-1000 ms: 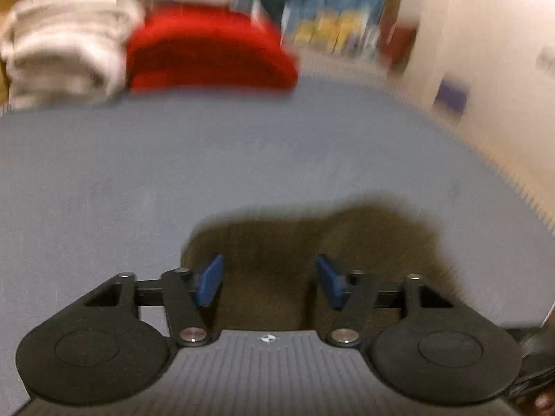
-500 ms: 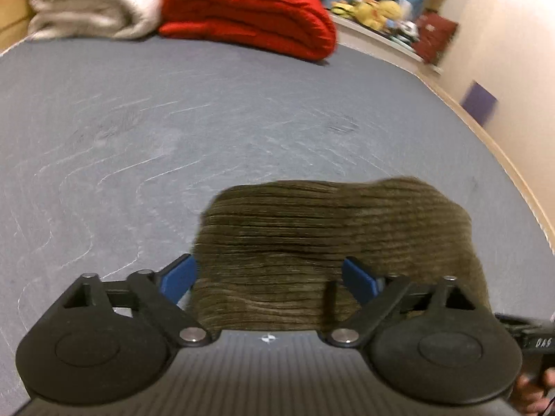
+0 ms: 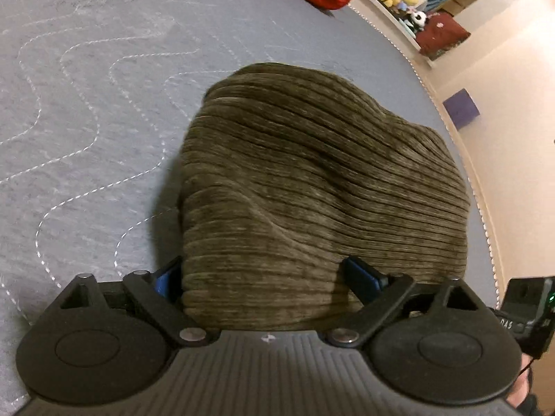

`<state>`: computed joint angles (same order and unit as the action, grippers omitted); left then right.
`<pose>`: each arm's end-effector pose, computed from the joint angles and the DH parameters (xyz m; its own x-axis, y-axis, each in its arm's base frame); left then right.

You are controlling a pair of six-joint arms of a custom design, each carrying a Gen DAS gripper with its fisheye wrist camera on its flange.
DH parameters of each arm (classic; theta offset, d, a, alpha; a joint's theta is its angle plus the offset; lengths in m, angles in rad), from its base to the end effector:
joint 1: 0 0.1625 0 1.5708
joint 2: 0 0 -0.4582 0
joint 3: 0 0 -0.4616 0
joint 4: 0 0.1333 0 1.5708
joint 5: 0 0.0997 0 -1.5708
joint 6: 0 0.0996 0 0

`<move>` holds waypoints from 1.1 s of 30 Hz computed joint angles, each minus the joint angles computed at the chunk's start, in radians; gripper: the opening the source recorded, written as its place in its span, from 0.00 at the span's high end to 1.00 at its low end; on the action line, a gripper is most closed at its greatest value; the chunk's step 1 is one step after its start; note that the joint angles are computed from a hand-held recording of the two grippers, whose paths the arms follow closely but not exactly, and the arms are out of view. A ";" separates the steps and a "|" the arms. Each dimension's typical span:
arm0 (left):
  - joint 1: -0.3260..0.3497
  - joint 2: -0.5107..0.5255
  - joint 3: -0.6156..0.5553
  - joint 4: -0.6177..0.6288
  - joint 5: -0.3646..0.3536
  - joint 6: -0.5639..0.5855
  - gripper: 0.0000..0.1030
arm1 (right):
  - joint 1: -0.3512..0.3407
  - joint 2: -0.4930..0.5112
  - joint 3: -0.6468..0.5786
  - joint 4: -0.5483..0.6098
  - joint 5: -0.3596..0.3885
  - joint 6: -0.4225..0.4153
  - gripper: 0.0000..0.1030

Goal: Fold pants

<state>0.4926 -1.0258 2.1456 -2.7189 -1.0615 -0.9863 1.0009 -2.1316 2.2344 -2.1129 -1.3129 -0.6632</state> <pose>-0.3905 -0.4160 0.0548 -0.9691 0.0266 -0.2453 0.1315 0.8970 -0.4221 -0.0534 -0.3775 0.4584 -0.9883 -0.1300 0.0799 -0.1524 0.8654 -0.4773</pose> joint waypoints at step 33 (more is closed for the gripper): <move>-0.043 0.456 -0.505 -0.009 0.321 0.281 0.29 | -0.044 0.218 -0.343 -0.296 -0.110 0.005 0.42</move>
